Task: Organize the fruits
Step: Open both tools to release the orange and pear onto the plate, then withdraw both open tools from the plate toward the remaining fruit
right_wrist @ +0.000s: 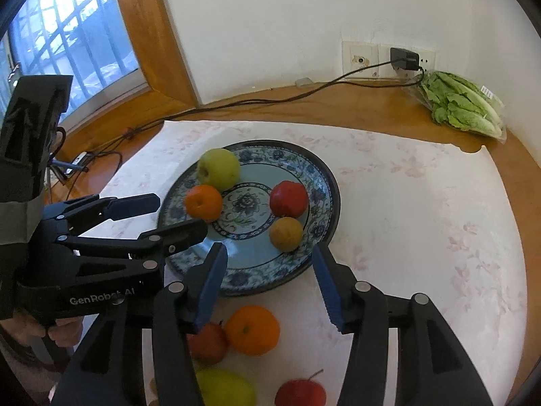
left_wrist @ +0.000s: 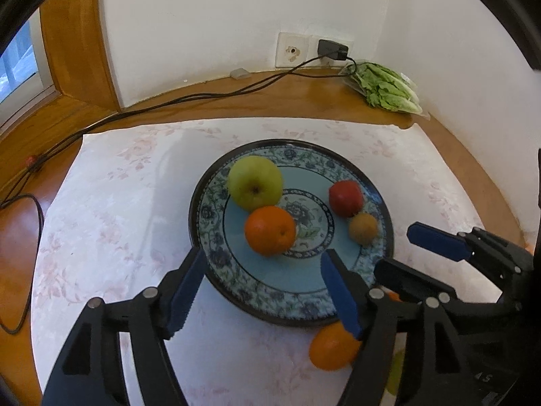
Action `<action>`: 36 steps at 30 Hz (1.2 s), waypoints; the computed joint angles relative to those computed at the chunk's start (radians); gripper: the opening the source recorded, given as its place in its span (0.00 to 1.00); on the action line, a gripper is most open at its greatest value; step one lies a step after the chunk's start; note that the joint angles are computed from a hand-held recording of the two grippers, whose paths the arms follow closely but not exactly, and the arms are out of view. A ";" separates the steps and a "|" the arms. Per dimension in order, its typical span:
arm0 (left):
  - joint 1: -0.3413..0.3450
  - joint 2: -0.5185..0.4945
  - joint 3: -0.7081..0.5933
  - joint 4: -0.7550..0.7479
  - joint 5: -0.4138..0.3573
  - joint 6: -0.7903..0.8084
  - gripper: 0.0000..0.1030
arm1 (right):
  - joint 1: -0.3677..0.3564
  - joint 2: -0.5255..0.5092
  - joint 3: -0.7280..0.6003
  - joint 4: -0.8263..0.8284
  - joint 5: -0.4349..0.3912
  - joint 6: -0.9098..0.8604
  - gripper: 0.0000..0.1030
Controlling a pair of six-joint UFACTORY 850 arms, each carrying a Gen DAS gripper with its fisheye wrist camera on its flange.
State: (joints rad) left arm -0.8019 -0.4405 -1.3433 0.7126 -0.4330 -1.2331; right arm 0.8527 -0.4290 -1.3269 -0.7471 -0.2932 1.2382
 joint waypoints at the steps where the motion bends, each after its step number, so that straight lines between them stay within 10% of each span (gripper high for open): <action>1: -0.003 0.005 0.004 0.002 -0.003 0.000 0.72 | 0.004 0.007 0.004 -0.007 -0.004 0.007 0.52; 36: -0.078 0.156 0.172 -0.056 0.043 -0.063 0.73 | 0.089 0.174 0.200 -0.092 -0.013 0.270 0.53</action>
State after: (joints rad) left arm -0.8798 -0.2846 -1.1710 0.6570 -0.3895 -1.2966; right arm 0.9419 -0.2547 -1.1269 -0.8393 -0.3058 1.5083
